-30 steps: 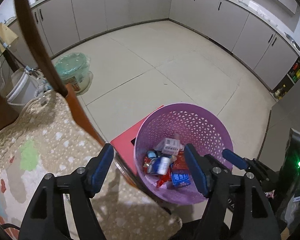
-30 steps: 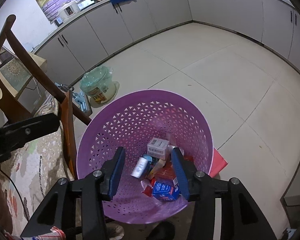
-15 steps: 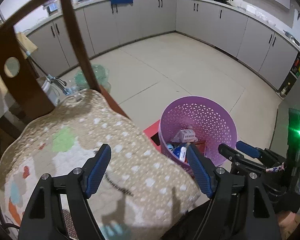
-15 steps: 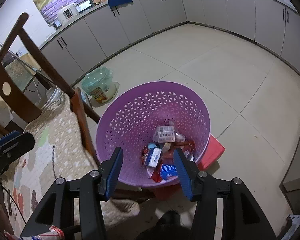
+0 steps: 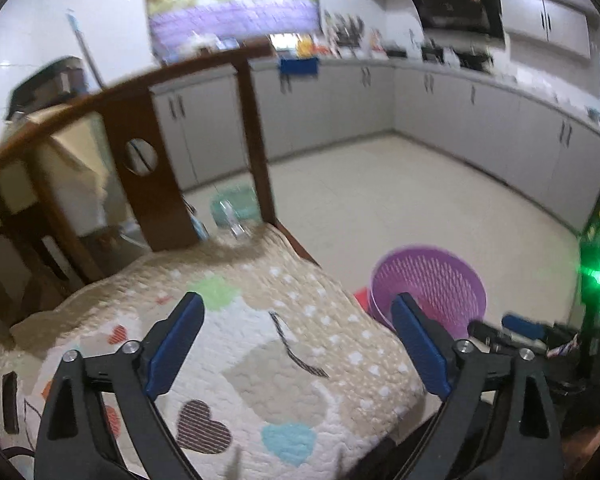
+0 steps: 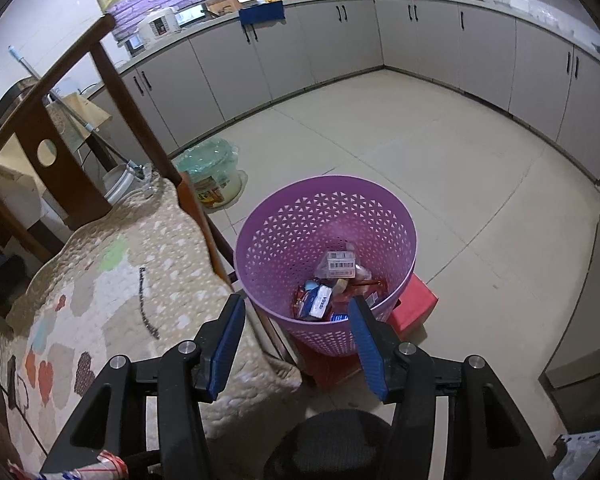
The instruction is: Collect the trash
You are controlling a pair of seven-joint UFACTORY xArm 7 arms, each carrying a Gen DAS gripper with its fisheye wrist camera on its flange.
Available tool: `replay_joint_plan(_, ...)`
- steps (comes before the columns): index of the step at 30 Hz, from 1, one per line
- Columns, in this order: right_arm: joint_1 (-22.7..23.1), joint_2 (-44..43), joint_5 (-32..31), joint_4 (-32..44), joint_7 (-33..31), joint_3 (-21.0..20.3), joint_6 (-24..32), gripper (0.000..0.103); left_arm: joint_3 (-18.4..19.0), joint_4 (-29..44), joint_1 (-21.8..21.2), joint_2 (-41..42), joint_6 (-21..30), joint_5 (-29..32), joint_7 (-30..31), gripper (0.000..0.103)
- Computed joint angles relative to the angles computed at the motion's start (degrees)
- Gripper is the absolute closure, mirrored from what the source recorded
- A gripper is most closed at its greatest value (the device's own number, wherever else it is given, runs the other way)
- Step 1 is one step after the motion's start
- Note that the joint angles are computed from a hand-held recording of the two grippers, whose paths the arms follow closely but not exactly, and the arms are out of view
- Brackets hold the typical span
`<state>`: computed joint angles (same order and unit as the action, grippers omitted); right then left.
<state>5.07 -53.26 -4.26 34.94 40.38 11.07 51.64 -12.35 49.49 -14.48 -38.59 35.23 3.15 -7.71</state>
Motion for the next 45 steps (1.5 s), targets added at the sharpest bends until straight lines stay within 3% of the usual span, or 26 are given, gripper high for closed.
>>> replay_joint_plan(6, 1.14, -1.33, 0.24, 1.81, 1.57, 2.13, 2.61, 0.045, -0.87, -3.53, 3.48, -8.10, -5.14, 2.63, -2.93, 0.000)
replay_joint_plan(10, 1.85, -2.46, -0.22, 2.59, 2.30, 3.44, 4.10, 0.044, -0.09, -4.15, 2.31, -10.36, -5.34, 1.84, -2.24, 0.000)
replay_joint_plan(20, 3.08, -6.36, -1.33, 2.82, 3.08, 5.16, 7.00, 0.041, 2.78, -3.73, -4.87, -12.68, 2.26, -5.89, 1.30, 0.000)
replay_joint_plan(34, 4.26, -6.47, -1.16, 1.64, 3.17, 6.48, 8.10, 0.039, 2.24, -4.07, -3.02, -10.94, 9.31, -7.17, 0.73, 0.000)
replay_joint_plan(45, 5.09, -5.56, -2.15, 1.37, 3.54, 7.33, 9.56, 0.038, 0.09, -3.71, -0.89, -9.39, 15.00, -3.90, -0.81, 0.000)
